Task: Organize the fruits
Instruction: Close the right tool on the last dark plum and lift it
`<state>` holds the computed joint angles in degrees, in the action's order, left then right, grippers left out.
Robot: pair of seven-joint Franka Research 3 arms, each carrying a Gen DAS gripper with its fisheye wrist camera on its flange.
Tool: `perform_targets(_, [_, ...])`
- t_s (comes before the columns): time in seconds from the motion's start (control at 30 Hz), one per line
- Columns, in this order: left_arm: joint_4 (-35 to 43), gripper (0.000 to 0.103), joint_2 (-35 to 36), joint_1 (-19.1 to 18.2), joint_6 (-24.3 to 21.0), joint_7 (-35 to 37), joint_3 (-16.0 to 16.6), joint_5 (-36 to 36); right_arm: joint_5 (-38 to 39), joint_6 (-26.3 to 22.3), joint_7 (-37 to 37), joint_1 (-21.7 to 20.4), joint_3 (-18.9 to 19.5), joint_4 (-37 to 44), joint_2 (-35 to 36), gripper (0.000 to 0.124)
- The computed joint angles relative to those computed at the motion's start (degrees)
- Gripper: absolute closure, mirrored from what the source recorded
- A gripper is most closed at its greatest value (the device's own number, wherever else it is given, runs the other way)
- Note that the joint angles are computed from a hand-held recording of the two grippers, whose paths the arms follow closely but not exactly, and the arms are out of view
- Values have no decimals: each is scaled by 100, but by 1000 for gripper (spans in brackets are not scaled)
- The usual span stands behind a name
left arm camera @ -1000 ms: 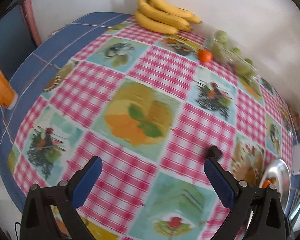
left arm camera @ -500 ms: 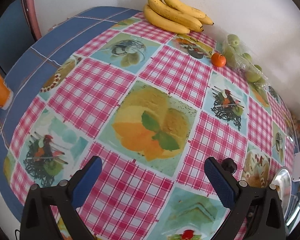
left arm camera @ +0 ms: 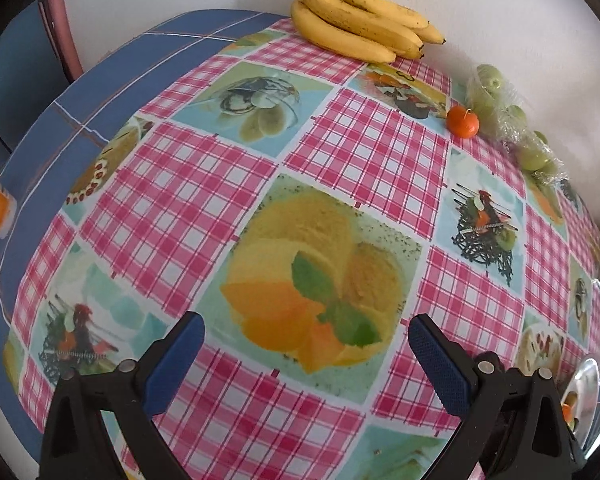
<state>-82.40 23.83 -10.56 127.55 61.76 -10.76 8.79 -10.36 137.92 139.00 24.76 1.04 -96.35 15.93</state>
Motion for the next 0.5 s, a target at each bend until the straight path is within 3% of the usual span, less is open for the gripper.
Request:
perform_targets(0.17, [169, 0, 139, -32, -90, 19, 4, 43, 159, 181, -160, -31, 35, 62, 88, 93])
perform_targets(0.5, [517, 0, 328, -55, -178, 206, -44, -59, 17, 362, 47, 12, -76, -50, -25, 93])
